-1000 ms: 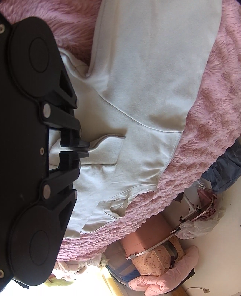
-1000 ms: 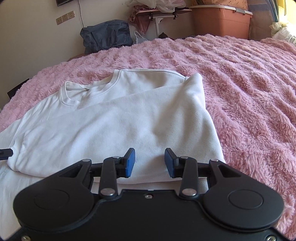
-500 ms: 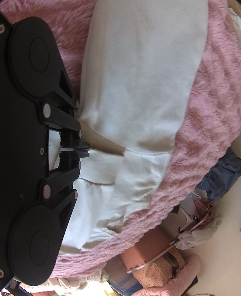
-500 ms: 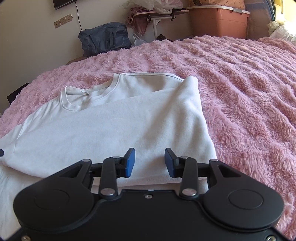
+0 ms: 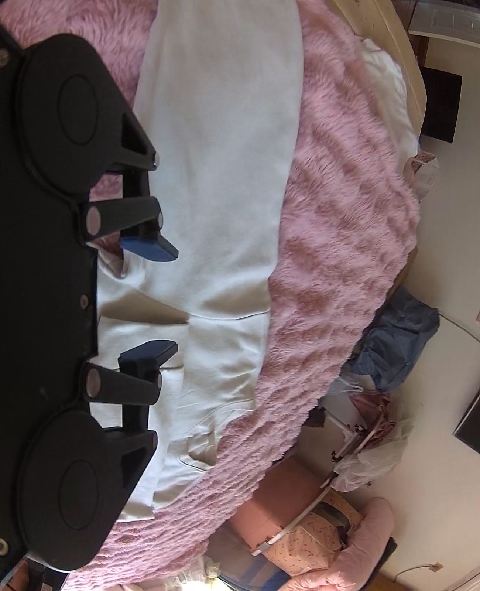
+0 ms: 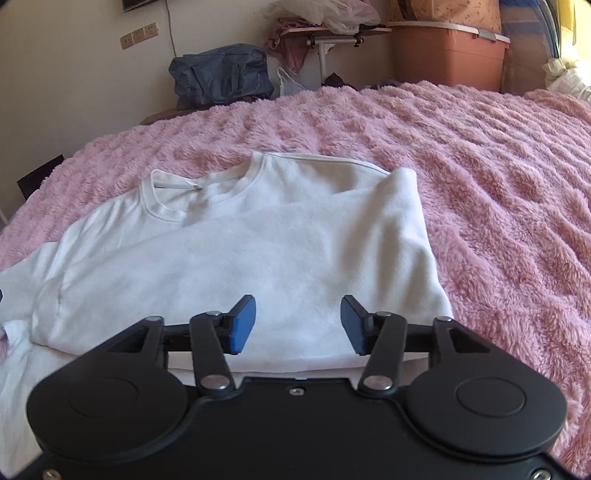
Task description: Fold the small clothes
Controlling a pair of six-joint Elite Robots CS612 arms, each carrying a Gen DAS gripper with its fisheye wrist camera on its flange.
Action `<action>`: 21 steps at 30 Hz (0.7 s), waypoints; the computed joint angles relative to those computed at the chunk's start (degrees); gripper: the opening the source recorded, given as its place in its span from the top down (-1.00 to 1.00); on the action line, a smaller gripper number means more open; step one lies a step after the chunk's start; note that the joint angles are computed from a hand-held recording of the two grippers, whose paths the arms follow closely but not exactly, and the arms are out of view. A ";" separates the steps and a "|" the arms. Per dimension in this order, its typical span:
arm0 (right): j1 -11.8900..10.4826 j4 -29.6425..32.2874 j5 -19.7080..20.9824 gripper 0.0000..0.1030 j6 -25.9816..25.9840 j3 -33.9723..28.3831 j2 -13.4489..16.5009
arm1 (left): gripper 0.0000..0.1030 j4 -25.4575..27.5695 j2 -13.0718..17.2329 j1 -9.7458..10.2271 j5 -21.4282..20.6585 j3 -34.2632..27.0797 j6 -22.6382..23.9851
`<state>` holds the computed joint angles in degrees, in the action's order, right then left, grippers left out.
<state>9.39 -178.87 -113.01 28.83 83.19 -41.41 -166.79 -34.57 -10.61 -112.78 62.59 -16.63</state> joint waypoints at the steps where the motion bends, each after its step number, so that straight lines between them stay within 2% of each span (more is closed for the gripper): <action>1: 0.52 0.28 0.35 -0.32 -1.18 -1.01 0.27 | 0.04 -0.61 -0.56 0.63 0.22 0.72 -1.15; 4: 2.27 6.30 1.19 -0.69 -3.90 -5.54 1.29 | 0.05 -1.15 -2.60 2.10 4.32 3.35 -3.10; 5: 3.07 9.52 0.81 -0.74 -4.99 -7.85 1.96 | 0.04 -1.50 -3.12 2.56 5.69 4.11 -3.11; 8: 5.74 18.60 -3.63 -0.93 -7.93 -14.32 4.09 | 0.05 -2.58 -4.52 3.74 11.16 6.17 -4.21; 9: 6.62 21.28 -4.86 -0.93 -9.92 -16.26 4.74 | 0.05 -3.45 -4.72 4.15 12.29 6.68 -4.52; 11: 7.34 20.13 -1.40 -0.90 -16.88 -17.08 4.99 | -0.03 -5.92 -5.07 4.98 15.33 7.86 -4.69; 12: 7.69 17.55 -0.10 -0.90 -18.53 -16.52 4.90 | -0.07 -6.78 -5.25 5.48 17.42 8.31 -3.76; 13: 7.88 14.82 1.04 -0.90 -17.78 -15.94 4.90 | -0.14 -7.30 -5.31 5.79 18.92 8.58 -2.30; 15: 7.83 10.10 6.37 -0.80 -14.87 -15.50 5.02 | -0.19 -7.49 -5.13 6.69 19.63 8.50 0.40; 16: 7.81 8.93 8.33 -0.65 -14.27 -15.77 5.24 | -0.22 -7.14 -4.95 7.36 18.46 8.25 0.35; 18: 8.75 10.12 7.07 -0.32 -14.24 -19.91 7.32 | -0.25 -7.35 -4.01 9.34 12.05 7.29 -2.12; 20: 9.57 12.73 4.56 0.17 -16.18 -24.96 9.95 | -0.26 -9.30 -2.52 11.01 6.24 6.15 -9.00; 21: 9.86 14.62 3.51 0.24 -16.61 -27.96 11.54 | -0.26 -10.03 -1.98 11.69 4.80 5.78 -12.06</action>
<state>19.26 -164.24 -109.50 12.22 55.23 -29.88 -176.83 -36.55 1.08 -107.98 68.38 -28.69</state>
